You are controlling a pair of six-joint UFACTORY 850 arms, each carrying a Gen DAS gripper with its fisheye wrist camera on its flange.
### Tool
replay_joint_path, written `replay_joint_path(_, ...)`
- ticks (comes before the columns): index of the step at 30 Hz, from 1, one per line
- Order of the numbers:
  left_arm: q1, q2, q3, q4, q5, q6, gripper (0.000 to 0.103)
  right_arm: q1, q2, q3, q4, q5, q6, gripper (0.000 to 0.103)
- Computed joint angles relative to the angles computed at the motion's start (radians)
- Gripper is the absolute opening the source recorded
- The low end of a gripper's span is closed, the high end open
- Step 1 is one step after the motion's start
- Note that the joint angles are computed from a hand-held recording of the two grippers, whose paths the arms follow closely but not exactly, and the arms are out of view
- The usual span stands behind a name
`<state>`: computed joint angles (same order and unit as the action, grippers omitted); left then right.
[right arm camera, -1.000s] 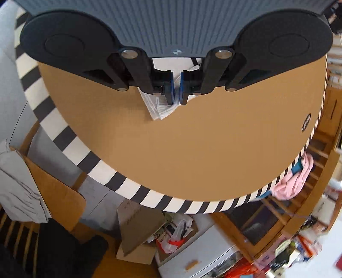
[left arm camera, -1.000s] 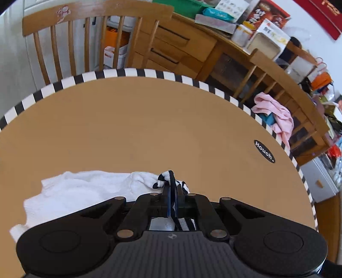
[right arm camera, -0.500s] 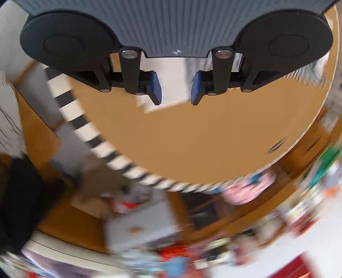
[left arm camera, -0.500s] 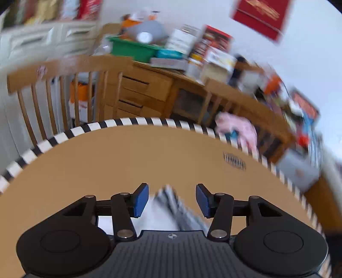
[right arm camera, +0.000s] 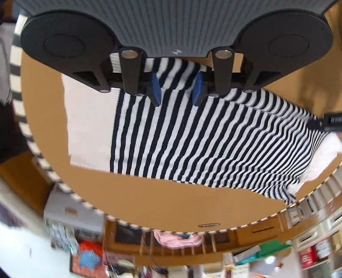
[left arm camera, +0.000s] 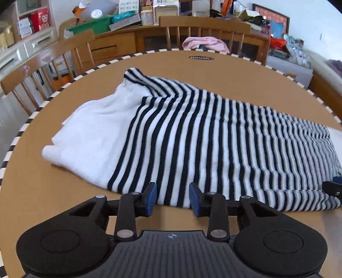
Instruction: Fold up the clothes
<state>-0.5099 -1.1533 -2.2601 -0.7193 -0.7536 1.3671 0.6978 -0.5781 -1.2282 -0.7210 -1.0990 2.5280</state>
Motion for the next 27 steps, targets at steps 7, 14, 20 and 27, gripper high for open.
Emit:
replay_joint_path(7,0.004,0.032,0.011,0.038,-0.004,-0.11,0.03,0.056,0.031,0.034,0.035,-0.028,0.071,0.037)
replay_joint_path(14,-0.032,0.176,0.247,-0.174,-0.057,0.128,0.033,0.041,0.02,0.018,0.014,-0.003,0.074,0.033)
replay_joint_path(20,-0.077,0.181,0.303,-0.065,0.03,0.082,0.031,0.051,0.015,0.017,0.032,0.002,0.041,0.04)
replay_joint_path(27,-0.085,0.211,0.346,-0.032,0.081,0.038,0.033,0.048,0.029,0.029,0.034,0.03,0.015,0.044)
